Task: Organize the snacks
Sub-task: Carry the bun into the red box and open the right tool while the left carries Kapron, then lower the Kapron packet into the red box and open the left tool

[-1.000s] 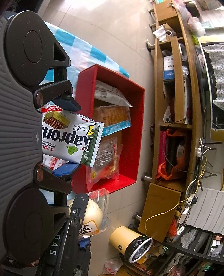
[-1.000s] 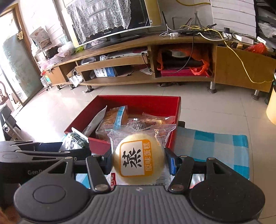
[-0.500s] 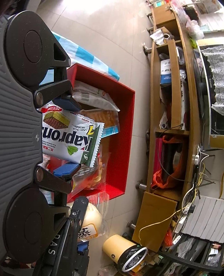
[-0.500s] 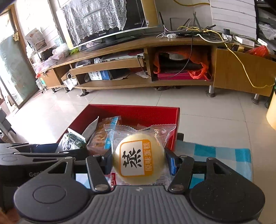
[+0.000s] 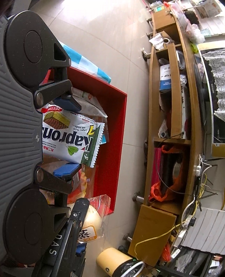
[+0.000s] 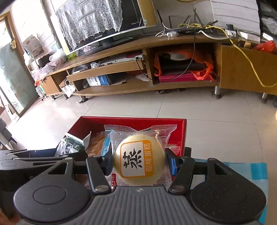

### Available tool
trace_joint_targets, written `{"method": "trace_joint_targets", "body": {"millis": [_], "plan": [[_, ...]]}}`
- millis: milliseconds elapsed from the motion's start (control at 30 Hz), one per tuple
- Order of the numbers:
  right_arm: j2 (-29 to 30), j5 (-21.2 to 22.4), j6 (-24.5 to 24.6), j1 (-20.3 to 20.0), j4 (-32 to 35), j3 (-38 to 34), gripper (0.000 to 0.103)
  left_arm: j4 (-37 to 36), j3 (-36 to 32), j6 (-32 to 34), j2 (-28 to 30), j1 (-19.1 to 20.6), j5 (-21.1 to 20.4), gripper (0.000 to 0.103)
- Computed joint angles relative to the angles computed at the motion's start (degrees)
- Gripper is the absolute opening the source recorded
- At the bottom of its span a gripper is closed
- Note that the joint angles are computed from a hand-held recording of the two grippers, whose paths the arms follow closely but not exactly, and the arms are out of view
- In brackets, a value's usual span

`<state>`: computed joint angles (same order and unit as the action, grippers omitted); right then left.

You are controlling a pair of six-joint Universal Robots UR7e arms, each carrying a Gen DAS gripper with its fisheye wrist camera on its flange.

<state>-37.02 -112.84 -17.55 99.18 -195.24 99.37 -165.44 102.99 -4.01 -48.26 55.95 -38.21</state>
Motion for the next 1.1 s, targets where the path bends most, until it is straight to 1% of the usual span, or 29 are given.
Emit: {"method": "trace_joint_targets", "body": {"millis": [100,133,233,267,300,500,800,967,1100], "plan": [[0.8,0.5,0.3,-0.6,0.7,-1.2,0.06,0.4,-1.1,-0.3,1.1,0.6,0.6,0.072],[1.0,0.3,0.3,-0.7,0.8,-1.4,0.06,0.6,-1.5,-0.5,1.4,0.9,0.6,0.075],[1.4,-0.2,0.3,-1.1,0.3,-1.9,0.065,0.3,-2.0,-0.5,2.0,1.3,1.3,0.083],[1.4,-0.4,0.3,-1.1,0.1,-1.9,0.069,0.4,-2.1,-0.5,2.0,1.4,1.3,0.084],[1.3,-0.4,0.5,-1.2,0.4,-1.9,0.07,0.4,-2.1,-0.6,1.9,1.5,1.1,0.084],[1.4,-1.9,-0.4,-0.8,0.3,-1.8,0.07,0.8,-1.9,-1.3,2.1,1.0,2.3,0.085],[0.8,-2.6,-0.9,-0.5,-0.3,-0.9,0.07,1.7,-1.2,-2.0,2.0,0.2,3.5,0.085],[0.1,-3.4,-1.4,0.1,-0.8,0.1,0.07,1.7,0.7,-3.0,0.6,-0.5,3.3,0.086],[-0.4,-5.0,-2.2,0.8,-1.2,0.9,0.071,0.9,2.4,-3.3,-0.6,-1.1,2.8,0.089]]}}
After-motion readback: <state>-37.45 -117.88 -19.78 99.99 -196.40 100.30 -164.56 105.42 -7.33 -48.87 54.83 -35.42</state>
